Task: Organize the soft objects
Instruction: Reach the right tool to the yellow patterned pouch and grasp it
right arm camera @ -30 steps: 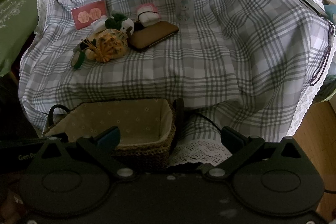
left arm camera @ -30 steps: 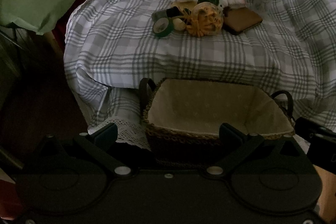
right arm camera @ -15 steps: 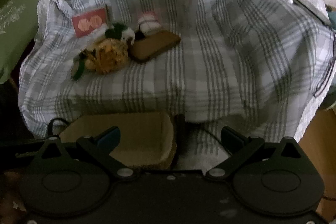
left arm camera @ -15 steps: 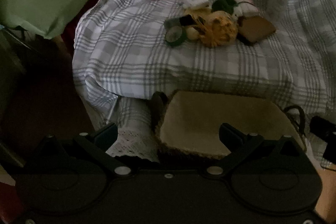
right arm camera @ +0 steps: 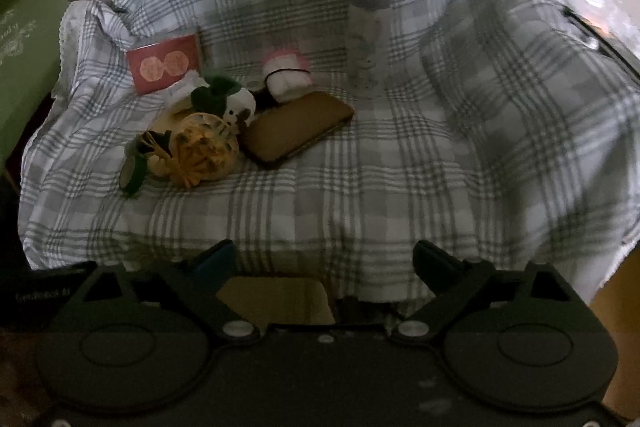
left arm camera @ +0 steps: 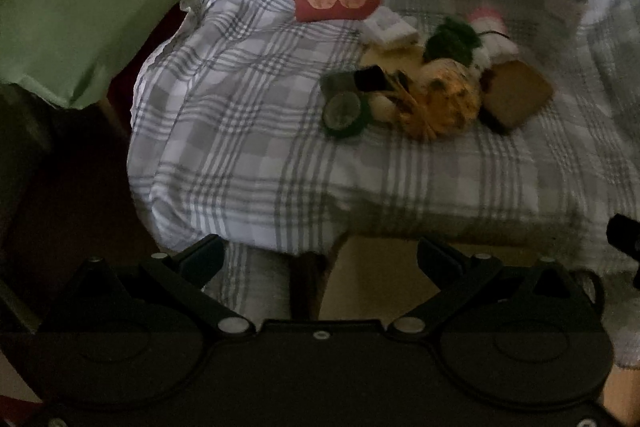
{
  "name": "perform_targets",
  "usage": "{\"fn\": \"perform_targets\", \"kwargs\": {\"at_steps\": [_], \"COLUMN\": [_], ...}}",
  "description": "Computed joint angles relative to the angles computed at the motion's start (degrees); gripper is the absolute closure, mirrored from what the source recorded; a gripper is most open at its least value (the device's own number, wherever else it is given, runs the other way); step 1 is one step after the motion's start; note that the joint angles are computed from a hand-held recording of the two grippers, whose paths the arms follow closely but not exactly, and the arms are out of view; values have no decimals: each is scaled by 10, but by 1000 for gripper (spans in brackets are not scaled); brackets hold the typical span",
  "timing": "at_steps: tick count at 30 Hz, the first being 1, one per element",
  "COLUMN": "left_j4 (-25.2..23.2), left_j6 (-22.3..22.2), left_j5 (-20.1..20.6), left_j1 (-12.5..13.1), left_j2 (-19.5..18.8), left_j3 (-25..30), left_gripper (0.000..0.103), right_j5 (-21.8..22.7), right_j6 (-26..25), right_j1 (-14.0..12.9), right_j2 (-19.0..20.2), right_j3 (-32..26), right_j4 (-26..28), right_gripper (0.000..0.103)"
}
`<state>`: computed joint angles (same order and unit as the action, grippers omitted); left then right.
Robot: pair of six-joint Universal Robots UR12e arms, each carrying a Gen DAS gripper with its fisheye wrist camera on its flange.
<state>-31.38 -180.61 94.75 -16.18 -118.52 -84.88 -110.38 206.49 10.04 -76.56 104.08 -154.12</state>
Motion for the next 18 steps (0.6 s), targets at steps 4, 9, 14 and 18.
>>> {"fn": "perform_targets", "kwargs": {"at_steps": [4, 9, 14, 18], "left_j4": [-29, -50, -84, -79], "left_j6": [14, -5, -14, -10], "left_j5": [-38, -32, -50, -41], "left_j1": [7, 7, 14, 15], "left_j2": [-25, -58, -87, -98], "left_j3": [38, 82, 124, 135], "left_gripper": [3, 6, 8, 8], "right_j5": [34, 45, 85, 117], "right_j6": [-3, -27, -52, -65], "right_j1": [-14, -22, -32, -36], "right_j2": [18, 46, 73, 99], "right_j3": [-17, -42, -64, -101], "right_j4": [-5, -18, -57, -33], "right_gripper": [9, 9, 8, 9]}}
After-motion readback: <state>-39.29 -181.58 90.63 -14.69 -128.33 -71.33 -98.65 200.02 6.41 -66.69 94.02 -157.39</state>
